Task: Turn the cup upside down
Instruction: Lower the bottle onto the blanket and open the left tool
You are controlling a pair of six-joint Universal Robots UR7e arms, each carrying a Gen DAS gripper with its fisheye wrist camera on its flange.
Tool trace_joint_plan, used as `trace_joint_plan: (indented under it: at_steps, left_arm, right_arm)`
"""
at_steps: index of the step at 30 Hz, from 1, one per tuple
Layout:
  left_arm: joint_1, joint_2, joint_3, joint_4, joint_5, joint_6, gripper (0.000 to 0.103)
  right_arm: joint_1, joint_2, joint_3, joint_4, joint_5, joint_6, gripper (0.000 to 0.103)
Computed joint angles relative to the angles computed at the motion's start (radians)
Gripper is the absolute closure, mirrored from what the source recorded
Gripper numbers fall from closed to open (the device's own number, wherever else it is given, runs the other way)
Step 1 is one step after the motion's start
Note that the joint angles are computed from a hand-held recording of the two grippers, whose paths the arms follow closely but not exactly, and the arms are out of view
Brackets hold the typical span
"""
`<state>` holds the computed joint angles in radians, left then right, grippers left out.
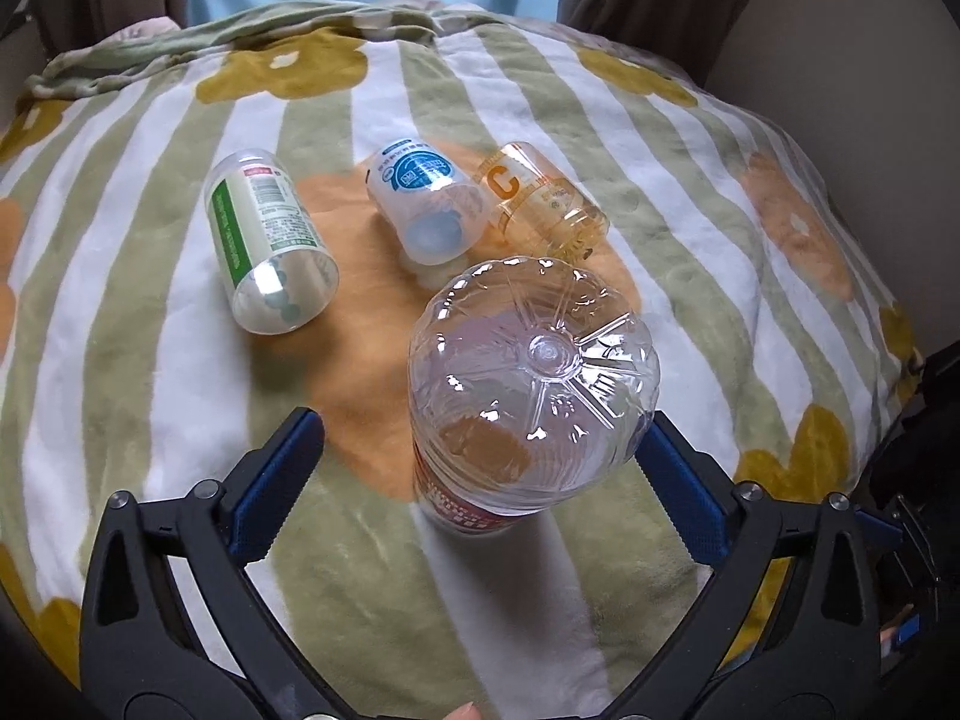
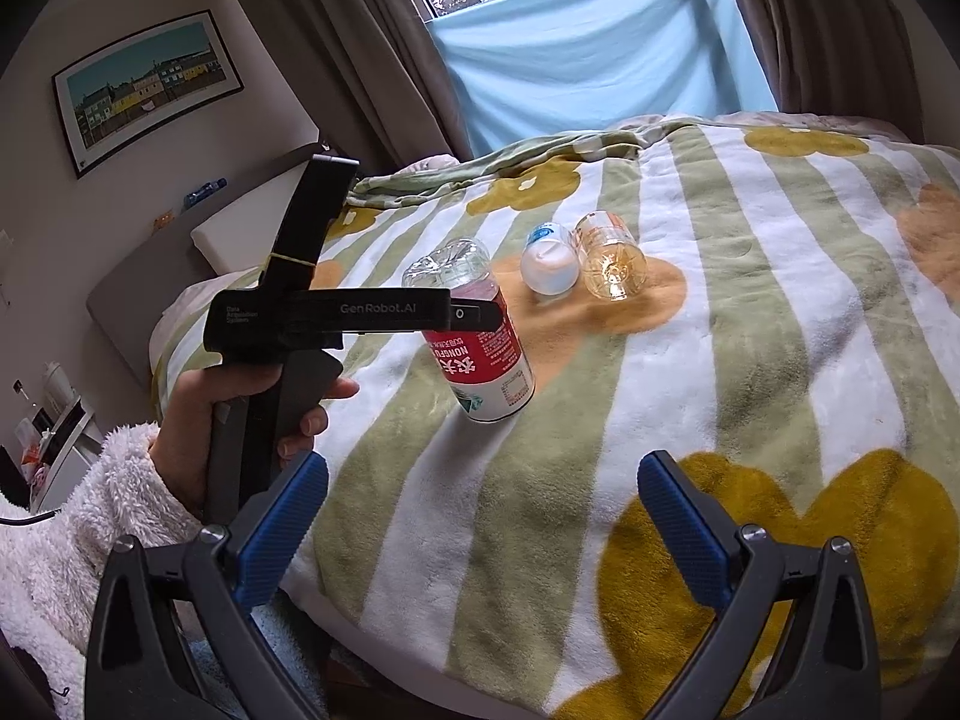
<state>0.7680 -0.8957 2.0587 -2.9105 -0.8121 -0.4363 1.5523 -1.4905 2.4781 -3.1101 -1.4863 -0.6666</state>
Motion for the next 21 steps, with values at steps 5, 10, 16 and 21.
trace_joint_plan:
  at_steps: [5,10,16,21]
  left_arm:
    - [-0.022,-0.041,0.032,-0.04,0.0,0.009,0.0]
    - [-0.092,-0.112,0.078,-0.081,0.08,0.043,0.0]
    - [-0.224,-0.196,0.17,-0.243,0.279,0.108,0.0]
    - [-0.353,-0.173,0.244,-0.53,0.519,0.295,0.0]
  right_arm:
    - [0.027,0.023,-0.01,-0.029,-0.015,0.019,0.0]
    - [0.102,0.056,-0.04,-0.103,-0.082,0.038,0.0]
    - [0.26,0.142,-0.097,-0.362,-0.25,0.025,0.0]
    - [0.358,0.227,-0.149,-0.577,-0.365,0.015,0.0]
